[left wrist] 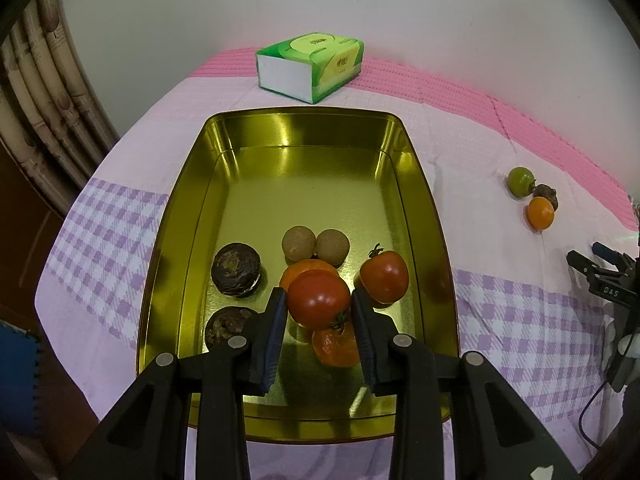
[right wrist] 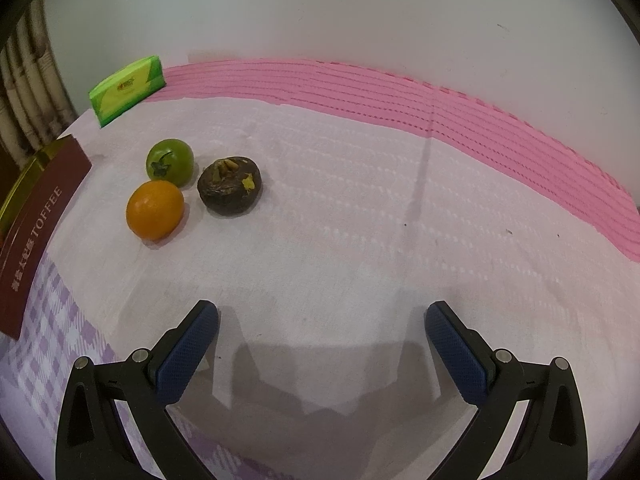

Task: Organize fruits
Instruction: 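Carry the red tomato into the gold tin and open the left gripper, then move the right gripper to the orange tangerine and close on it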

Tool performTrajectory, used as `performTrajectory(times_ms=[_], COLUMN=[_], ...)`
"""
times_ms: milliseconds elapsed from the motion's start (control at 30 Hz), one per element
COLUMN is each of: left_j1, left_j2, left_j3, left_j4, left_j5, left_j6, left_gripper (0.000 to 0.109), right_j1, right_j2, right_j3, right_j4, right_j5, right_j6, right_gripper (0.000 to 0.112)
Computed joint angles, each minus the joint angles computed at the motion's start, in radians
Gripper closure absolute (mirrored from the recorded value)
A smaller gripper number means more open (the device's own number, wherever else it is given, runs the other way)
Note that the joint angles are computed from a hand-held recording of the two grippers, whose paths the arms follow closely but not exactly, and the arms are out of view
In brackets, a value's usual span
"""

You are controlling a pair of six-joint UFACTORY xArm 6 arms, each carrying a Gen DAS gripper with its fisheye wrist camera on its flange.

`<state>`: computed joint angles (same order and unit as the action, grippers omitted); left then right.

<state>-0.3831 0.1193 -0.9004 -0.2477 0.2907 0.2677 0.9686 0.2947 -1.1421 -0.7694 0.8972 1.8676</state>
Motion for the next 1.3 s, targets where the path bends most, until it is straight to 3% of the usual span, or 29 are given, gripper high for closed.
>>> performTrajectory(times_ms=[300,467,900,1167,1300], left_j1=[0.001,0.003,0.012,0.013,0.010], left_j2=[0.002,0.005,-0.005,-0.028,-0.043], left_j3=[0.002,-0.002,0.009,0.030,0.043], left_j4=[0.012,-0.021,-0.111,-0.155,-0.190], left_j5=[-0.014,-0.011,-0.010,-0.001,-0.005], left_j6=[-0.011,0.018,0.108,0.179,0.217], left_gripper=[0.065,0.064,0.056,0.052,0.049], right_j1=[0.022,0.023,0.008,-0.019,-0.031], right_j2=[0.096,0.172,0.314,0.326,0.320], right_j3=[-0.130,-0.240,-0.461,-0.482,-0.476], right_j4=[0.015,0.021,0.000,-0.006,-0.004], right_j5=[0.011,0.023,0.068,0.043,0.034], right_j6=[-0.053,-0.104,-0.148,-0.097,-0.066], right_gripper=[0.009,0.011,0.043,0.054,0.066])
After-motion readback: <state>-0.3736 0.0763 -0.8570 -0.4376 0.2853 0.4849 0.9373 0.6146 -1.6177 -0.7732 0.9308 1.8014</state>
